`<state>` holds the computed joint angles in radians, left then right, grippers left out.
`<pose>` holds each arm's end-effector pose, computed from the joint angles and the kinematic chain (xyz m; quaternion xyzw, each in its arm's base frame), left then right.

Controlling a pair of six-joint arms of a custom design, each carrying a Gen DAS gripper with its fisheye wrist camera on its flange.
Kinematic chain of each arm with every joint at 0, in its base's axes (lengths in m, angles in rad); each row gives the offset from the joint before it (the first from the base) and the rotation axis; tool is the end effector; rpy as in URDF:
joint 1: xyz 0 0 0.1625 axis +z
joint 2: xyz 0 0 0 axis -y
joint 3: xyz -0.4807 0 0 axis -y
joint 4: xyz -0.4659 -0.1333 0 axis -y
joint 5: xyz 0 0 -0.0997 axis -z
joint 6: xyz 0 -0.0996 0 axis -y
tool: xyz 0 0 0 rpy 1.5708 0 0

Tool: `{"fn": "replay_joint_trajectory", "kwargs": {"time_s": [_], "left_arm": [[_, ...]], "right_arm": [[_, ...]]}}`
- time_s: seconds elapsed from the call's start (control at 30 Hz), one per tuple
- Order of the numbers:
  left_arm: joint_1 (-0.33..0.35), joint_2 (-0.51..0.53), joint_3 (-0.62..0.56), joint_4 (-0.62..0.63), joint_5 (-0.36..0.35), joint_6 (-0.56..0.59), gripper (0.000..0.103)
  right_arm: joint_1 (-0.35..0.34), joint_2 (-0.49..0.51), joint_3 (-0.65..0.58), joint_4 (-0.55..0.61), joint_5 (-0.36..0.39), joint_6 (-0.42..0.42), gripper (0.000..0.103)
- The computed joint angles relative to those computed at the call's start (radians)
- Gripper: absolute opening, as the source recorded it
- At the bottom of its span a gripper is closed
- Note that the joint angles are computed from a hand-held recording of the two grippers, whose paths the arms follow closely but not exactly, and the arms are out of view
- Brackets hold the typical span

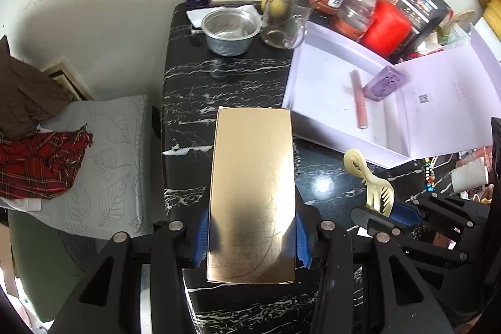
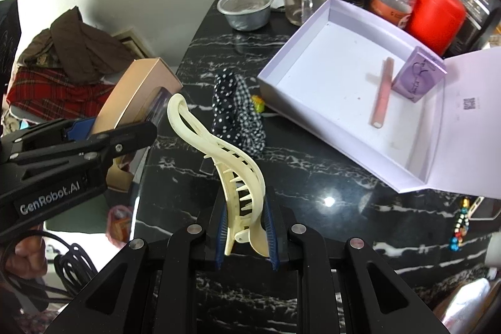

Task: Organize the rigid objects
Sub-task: 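Carry the gold box with the left tool while the right tool carries the claw clip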

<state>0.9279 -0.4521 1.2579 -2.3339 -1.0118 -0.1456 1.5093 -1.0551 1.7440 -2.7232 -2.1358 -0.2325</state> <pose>-0.3613 -0.7927 -0.0522 0.2422 0.9300 -0.0870 0.2625 0.0354 -0.7270 0.2538 0.0160 -0.9367 0.1785 0.3007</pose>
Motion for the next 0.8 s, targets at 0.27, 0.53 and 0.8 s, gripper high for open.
{"fn": "replay_joint_trajectory", "kwargs": {"time_s": [0.27, 0.53, 0.8], "left_arm": [[-0.021, 0.015, -0.031, -0.012, -0.016, 0.050, 0.044], [-0.035, 0.054, -0.094, -0.001, -0.039, 0.091, 0.044], [-0.045, 0.109, -0.187, 0.013, -0.049, 0.130, 0.044]], "right_arm": [[0.002, -0.026, 0.006, -0.015, -0.025, 0.030, 0.021], [-0.002, -0.042, -0.010, -0.028, -0.050, 0.034, 0.021], [-0.006, -0.039, -0.055, -0.035, -0.073, 0.004, 0.021]]}}
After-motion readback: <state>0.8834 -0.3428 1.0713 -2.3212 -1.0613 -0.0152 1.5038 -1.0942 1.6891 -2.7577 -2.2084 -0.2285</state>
